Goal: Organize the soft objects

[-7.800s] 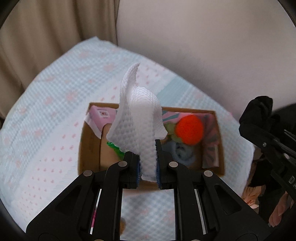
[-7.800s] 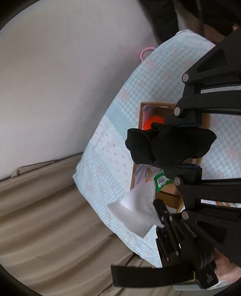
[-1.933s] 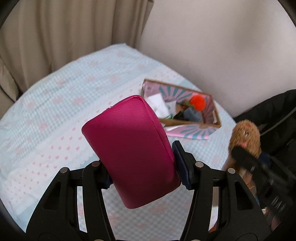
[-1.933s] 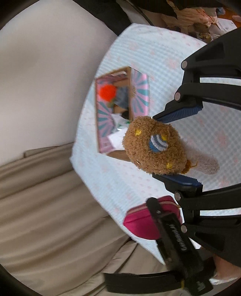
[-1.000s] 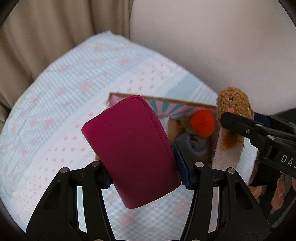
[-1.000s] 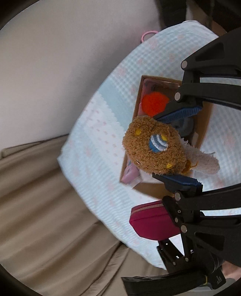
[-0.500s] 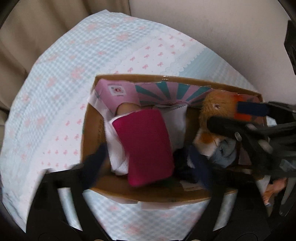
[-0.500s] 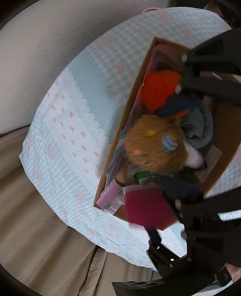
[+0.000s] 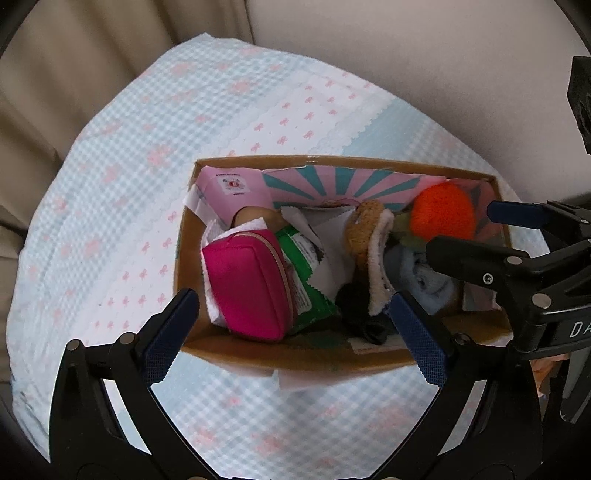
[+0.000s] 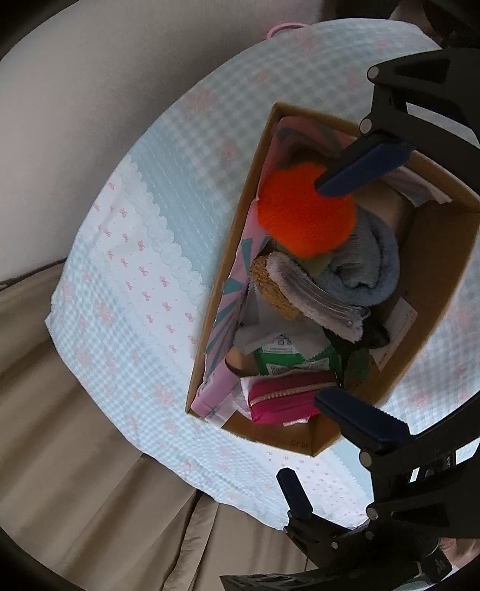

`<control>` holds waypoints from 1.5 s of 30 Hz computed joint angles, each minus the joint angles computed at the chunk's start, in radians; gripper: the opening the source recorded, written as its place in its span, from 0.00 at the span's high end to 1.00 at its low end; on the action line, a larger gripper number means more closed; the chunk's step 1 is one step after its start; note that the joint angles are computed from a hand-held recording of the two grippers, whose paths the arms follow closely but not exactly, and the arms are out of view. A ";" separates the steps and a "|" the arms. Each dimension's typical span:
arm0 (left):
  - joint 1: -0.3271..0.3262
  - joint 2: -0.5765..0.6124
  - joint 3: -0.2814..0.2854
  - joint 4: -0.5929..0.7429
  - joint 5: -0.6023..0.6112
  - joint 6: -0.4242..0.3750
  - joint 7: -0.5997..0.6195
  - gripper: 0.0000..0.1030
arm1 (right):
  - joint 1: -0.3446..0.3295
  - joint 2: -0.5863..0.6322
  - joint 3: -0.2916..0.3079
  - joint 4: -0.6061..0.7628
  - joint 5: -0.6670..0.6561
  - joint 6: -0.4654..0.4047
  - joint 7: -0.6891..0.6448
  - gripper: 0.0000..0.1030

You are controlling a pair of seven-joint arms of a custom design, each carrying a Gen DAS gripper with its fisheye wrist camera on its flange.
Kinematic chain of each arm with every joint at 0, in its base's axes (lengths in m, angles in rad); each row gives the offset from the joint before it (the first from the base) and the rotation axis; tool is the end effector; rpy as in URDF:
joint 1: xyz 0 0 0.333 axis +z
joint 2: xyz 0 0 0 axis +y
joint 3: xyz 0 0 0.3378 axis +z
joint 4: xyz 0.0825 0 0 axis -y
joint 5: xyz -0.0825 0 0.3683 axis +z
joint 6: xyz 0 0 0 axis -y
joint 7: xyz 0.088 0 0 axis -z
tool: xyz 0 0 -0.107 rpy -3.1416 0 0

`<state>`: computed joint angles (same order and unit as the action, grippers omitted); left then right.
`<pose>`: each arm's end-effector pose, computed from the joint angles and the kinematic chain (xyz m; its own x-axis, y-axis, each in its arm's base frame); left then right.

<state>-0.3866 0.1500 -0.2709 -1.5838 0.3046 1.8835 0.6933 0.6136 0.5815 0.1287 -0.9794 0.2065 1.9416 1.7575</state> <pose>0.5046 -0.3461 0.5892 0.1616 -0.9854 -0.0540 -0.9467 -0.1393 -0.2904 0.5605 0.4869 0.5941 0.4847 -0.8076 -0.3358 -0.8673 -0.3941 -0.3042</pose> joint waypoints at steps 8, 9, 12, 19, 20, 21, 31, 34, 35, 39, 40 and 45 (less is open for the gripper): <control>-0.017 -0.100 -0.019 0.004 0.021 -0.032 -0.005 0.00 | 0.024 -0.172 -0.010 -0.163 -0.051 0.091 0.086 0.00; -0.019 -0.112 -0.022 0.006 0.026 -0.036 -0.010 0.00 | 0.030 -0.204 -0.011 -0.186 -0.068 0.104 0.104 0.00; -0.027 -0.180 -0.038 0.006 0.051 -0.048 -0.029 0.00 | 0.057 -0.287 -0.015 -0.230 -0.152 0.121 0.183 0.00; -0.036 -0.337 -0.097 0.018 0.134 -0.087 -0.078 0.00 | 0.120 -0.483 0.034 -0.316 -0.436 0.125 0.444 0.00; -0.034 -0.355 -0.104 0.017 0.137 -0.085 -0.091 0.00 | 0.124 -0.509 0.050 -0.324 -0.477 0.112 0.480 0.00; -0.032 -0.384 -0.111 0.010 0.142 -0.075 -0.106 0.00 | 0.130 -0.530 0.068 -0.324 -0.523 0.096 0.517 0.00; 0.023 -0.503 -0.300 0.113 0.340 -0.190 -0.175 0.00 | 0.147 -0.670 0.251 -0.341 -0.866 -0.029 0.730 0.00; 0.039 -0.509 -0.343 0.144 0.368 -0.224 -0.165 0.00 | 0.140 -0.694 0.302 -0.350 -0.952 -0.059 0.766 0.00; 0.043 -0.512 -0.357 0.152 0.376 -0.233 -0.164 0.00 | 0.140 -0.701 0.321 -0.351 -0.986 -0.076 0.779 0.00; 0.063 -0.530 -0.401 0.167 0.394 -0.259 -0.164 0.00 | 0.130 -0.731 0.361 -0.370 -1.021 -0.108 0.820 0.00; 0.068 -0.536 -0.409 0.166 0.396 -0.260 -0.166 0.00 | 0.126 -0.739 0.371 -0.377 -1.027 -0.110 0.832 0.00; 0.094 -0.557 -0.435 0.157 0.392 -0.256 -0.155 0.00 | 0.100 -0.762 0.413 -0.395 -1.047 -0.129 0.869 0.00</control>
<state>-0.2922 -0.4072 -0.7061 -1.4271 0.6962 1.6272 0.5386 0.7137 -0.1808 0.5414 -1.3747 -0.8404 1.8131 2.6265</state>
